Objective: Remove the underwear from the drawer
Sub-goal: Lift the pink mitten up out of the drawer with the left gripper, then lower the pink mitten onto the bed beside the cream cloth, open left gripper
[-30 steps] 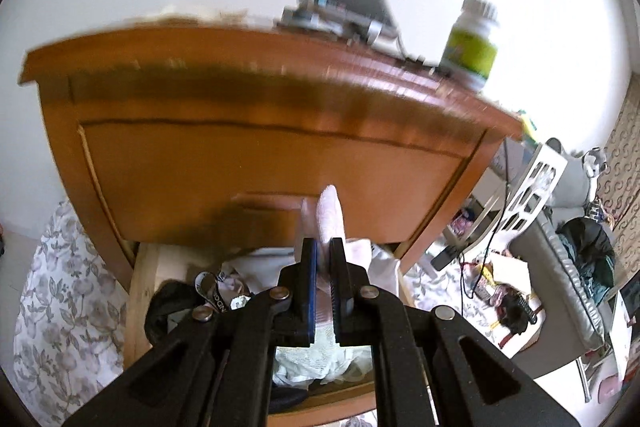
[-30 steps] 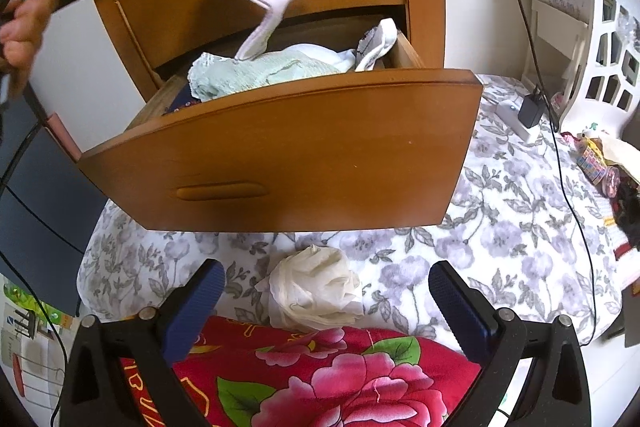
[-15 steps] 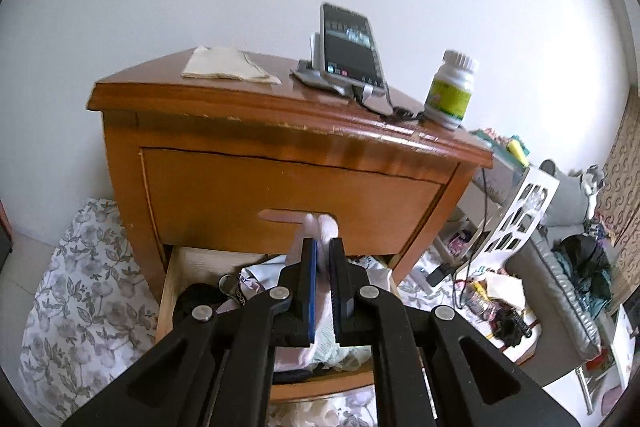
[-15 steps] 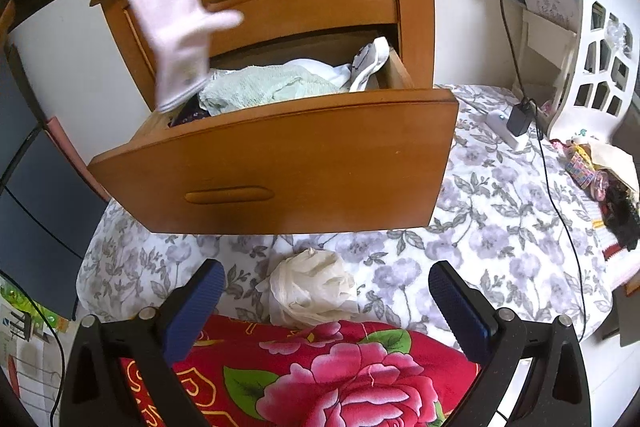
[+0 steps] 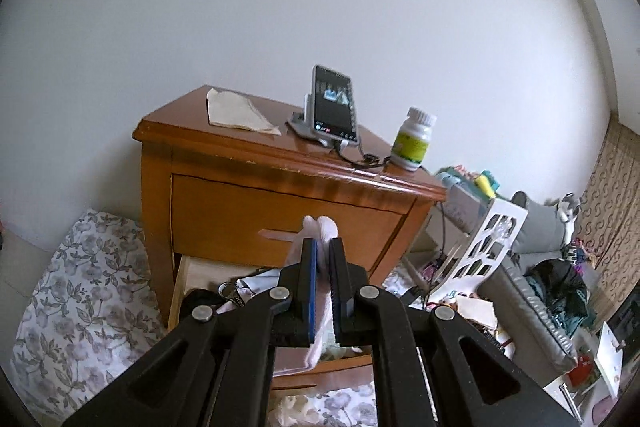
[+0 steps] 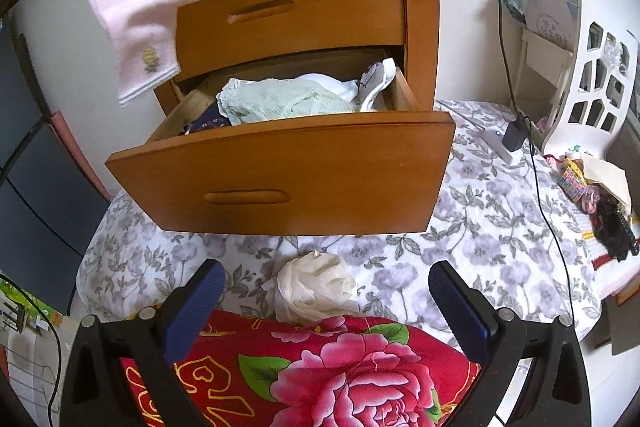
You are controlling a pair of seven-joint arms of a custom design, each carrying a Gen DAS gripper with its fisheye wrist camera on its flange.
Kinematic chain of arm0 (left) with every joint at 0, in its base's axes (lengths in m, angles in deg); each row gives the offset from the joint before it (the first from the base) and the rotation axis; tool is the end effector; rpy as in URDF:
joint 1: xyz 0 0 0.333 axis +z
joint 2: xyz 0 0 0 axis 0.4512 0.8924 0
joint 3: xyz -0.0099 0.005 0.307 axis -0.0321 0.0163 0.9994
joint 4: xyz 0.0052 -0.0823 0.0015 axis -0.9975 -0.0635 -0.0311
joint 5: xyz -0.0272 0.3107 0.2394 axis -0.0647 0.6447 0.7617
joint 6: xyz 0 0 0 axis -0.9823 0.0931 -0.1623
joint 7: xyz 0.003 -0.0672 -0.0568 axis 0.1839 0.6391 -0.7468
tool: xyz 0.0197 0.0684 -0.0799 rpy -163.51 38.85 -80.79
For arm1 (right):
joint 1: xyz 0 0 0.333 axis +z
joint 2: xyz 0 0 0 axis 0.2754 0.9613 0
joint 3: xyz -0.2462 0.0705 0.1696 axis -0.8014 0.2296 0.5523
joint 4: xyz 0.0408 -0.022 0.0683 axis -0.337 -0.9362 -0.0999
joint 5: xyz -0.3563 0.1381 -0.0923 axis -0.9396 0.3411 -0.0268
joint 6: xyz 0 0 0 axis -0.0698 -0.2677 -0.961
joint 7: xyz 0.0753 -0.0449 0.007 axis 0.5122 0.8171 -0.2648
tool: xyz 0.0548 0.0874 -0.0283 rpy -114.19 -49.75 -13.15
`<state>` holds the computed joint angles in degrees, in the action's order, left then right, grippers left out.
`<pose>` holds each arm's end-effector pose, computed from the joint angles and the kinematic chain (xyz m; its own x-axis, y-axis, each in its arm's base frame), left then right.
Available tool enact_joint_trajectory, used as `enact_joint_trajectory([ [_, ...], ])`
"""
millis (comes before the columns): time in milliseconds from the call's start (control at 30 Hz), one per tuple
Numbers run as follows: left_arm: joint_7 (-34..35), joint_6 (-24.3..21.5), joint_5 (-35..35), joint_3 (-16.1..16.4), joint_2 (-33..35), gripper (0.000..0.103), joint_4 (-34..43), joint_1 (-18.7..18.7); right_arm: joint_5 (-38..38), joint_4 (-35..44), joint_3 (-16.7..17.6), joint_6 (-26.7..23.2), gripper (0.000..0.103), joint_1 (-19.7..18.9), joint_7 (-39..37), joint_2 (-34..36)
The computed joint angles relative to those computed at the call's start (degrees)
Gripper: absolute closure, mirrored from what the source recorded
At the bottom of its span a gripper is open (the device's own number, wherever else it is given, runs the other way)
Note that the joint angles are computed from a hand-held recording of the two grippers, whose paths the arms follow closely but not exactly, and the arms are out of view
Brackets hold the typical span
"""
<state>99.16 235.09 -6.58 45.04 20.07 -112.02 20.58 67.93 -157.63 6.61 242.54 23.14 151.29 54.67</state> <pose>0.6619 -0.1989 0.7126 -0.3500 -0.8767 0.3301 -0.5001 -0.1231 -0.8572 0.5788 0.0701 0.5004 -0.0520 -0.9861 -0.1578 -0.7309 0.1452 -0.6668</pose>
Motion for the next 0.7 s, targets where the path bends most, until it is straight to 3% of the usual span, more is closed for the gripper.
enact_joint_trajectory([
  [233,6.43,6.57,-10.2,-1.9,-7.63,0.097,-10.59,2.19,-1.18,-1.16,0.28,0.42,0.0,0.06,0.63,-1.8],
  [433,11.19,7.5,-16.08,-0.82,-12.09,0.097,-16.19,0.95,-1.65,-2.61,0.46,1.27,0.0,-0.09,1.14,-3.71],
  [700,10.82,6.82,-16.75,1.19,-14.38,0.097,-21.0,-1.5,-2.29,-4.66,0.8,2.14,0.0,-0.38,1.78,-6.31],
])
